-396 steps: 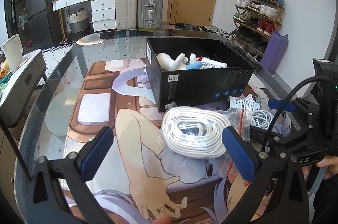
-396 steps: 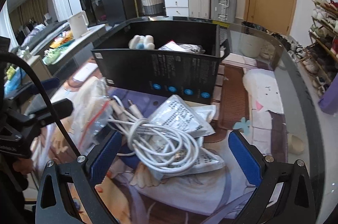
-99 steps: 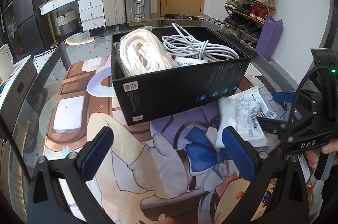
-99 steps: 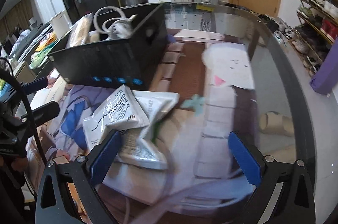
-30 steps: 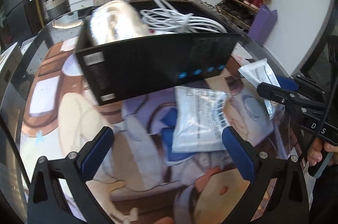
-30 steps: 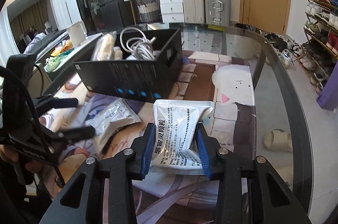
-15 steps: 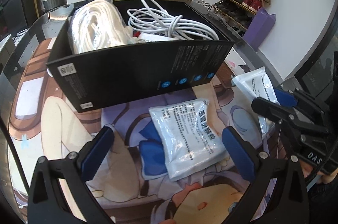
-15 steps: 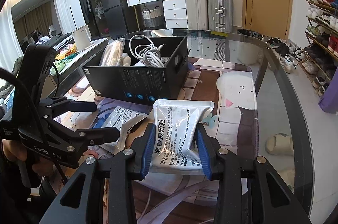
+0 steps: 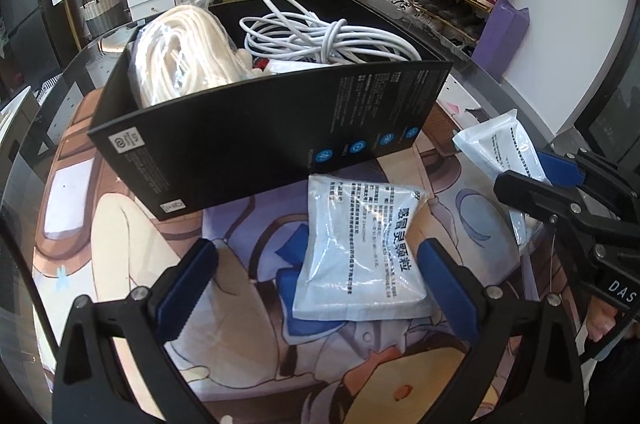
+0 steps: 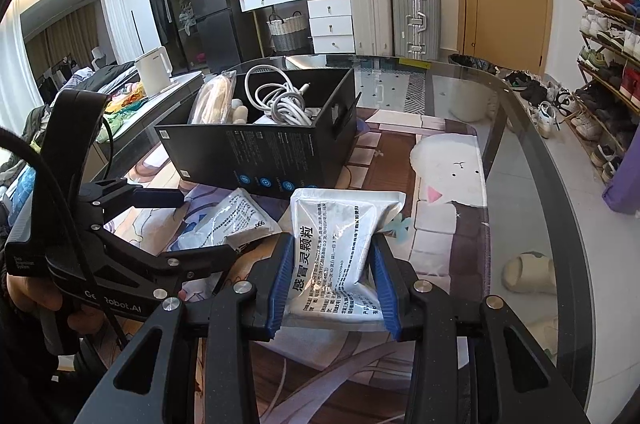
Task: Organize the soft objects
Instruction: 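Grasp the second white sachet with the left tool while the right tool holds its sachet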
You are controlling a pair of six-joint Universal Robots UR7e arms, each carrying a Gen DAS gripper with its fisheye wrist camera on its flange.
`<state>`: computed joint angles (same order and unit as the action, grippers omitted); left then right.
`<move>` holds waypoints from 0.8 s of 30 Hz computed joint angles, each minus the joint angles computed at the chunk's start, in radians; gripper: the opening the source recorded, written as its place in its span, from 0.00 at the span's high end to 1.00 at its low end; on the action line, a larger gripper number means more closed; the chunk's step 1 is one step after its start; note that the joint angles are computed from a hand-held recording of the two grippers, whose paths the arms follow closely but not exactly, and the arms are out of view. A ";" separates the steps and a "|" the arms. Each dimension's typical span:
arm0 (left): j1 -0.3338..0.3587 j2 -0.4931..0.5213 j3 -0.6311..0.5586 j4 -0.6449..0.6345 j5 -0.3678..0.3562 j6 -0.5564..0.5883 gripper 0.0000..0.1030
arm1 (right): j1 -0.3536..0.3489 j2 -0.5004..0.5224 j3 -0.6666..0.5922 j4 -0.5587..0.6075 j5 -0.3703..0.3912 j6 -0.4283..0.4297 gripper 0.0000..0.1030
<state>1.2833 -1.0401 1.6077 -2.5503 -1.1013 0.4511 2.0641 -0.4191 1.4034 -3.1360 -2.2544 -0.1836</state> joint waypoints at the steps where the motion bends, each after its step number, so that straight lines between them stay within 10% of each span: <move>1: 0.000 -0.002 0.004 -0.006 0.002 0.008 0.08 | 0.000 0.000 0.000 0.001 0.003 0.001 0.63; 9: 0.009 -0.036 0.038 -0.025 -0.069 0.093 0.50 | 0.007 0.011 -0.019 0.010 0.007 0.000 0.63; 24: 0.036 -0.117 0.062 0.034 -0.165 0.047 0.77 | 0.010 0.011 -0.014 -0.026 0.071 0.001 0.62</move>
